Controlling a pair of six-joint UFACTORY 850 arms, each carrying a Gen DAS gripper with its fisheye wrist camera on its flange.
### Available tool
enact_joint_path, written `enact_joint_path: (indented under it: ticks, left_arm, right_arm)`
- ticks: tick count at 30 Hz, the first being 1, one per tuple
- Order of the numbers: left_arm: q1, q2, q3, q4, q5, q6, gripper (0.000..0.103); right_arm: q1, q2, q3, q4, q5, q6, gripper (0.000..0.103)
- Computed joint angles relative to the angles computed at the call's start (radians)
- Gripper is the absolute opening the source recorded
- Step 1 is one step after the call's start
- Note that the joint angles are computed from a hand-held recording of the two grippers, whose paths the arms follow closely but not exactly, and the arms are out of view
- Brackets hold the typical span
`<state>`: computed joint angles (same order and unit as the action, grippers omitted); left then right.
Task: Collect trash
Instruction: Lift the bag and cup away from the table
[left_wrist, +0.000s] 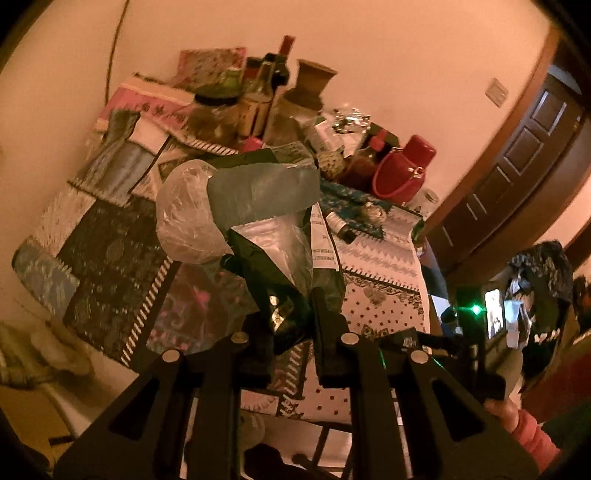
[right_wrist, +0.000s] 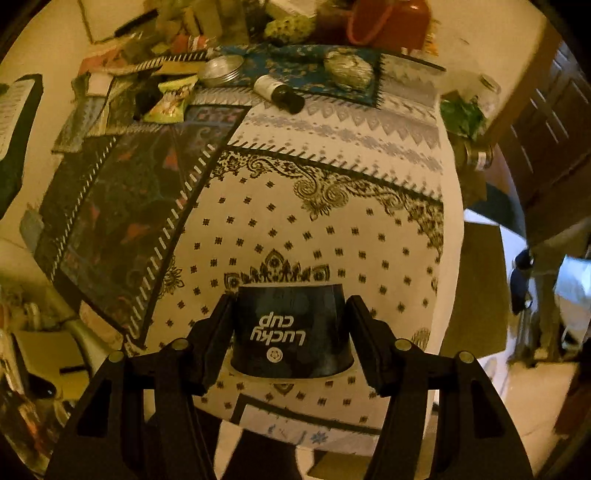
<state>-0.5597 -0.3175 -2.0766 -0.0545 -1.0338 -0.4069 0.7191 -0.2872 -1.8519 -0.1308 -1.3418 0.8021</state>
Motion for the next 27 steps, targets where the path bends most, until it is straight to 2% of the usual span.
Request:
enact_joint_path:
  ticks: [5,8,14,16,18,24,27]
  left_arm:
    - [0.010,0.014,0.036,-0.014,0.013,0.011,0.015]
    - [0.017,0.007,0.027,-0.014,0.005,0.015,0.015]
    - [0.017,0.021,0.051,0.008,0.013,-0.007,0.015]
    - [0.012,0.015,0.049,0.016,0.003,-0.010,0.015]
    - [0.005,0.008,0.043,0.026,-0.006,-0.016,0.015]
    - [-0.021,-0.017,0.018,0.049,-0.019,-0.039,0.015]
    - [-0.037,-0.032,0.001,0.061,-0.033,-0.039,0.015]
  right_arm:
    - [-0.023,-0.083,-0.092,0.029,-0.101,-0.098,0.059]
    - [-0.042,-0.108,-0.104,0.065,-0.112,-0.126,0.060]
    - [-0.089,-0.048,0.003,0.183,-0.007,-0.116,0.061]
    - [-0.091,-0.021,0.038,0.197,0.020,-0.104,0.067]
    - [-0.083,0.006,0.074,0.187,0.034,-0.082,0.076]
    - [-0.042,0.047,0.146,0.162,0.075,-0.058,0.076]
    - [-0.013,0.077,0.196,0.096,0.117,0.018,0.076]
